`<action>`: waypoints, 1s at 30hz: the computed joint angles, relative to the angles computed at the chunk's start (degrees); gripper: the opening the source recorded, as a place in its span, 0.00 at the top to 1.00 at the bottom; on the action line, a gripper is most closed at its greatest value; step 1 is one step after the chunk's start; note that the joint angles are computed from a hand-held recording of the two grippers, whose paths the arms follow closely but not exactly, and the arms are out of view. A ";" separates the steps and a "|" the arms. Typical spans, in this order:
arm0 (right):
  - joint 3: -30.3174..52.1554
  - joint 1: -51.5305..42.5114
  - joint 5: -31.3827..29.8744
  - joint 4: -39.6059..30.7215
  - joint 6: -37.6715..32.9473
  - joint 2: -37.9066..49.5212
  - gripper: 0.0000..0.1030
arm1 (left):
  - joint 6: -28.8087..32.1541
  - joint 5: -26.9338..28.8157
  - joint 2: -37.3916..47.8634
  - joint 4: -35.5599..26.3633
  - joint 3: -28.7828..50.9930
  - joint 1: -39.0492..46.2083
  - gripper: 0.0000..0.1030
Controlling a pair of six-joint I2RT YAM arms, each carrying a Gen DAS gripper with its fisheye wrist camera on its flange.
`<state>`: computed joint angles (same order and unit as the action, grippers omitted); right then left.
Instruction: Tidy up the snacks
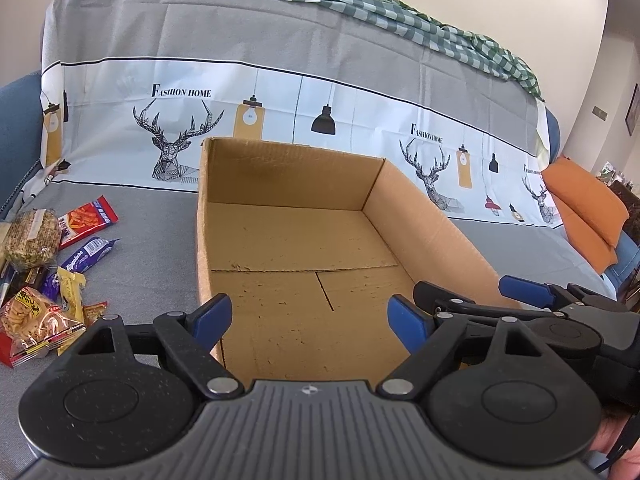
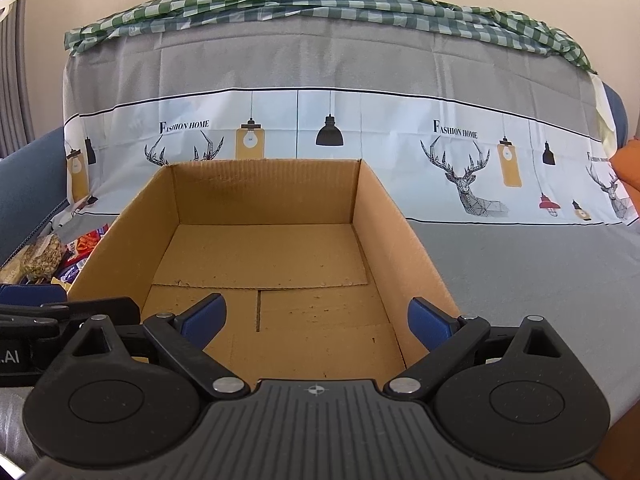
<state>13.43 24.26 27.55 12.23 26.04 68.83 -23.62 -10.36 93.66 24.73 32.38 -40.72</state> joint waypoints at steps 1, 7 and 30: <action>0.00 0.07 0.16 0.07 -0.12 0.09 0.07 | -0.01 -0.14 -0.01 0.01 0.04 -0.15 0.14; 1.04 3.22 2.79 -0.42 2.58 2.08 0.16 | 0.08 -0.32 -0.18 0.04 0.10 -0.34 0.15; 1.23 6.28 5.04 -1.34 3.13 2.53 0.29 | 0.23 -0.57 -0.42 0.87 -0.36 -0.80 0.19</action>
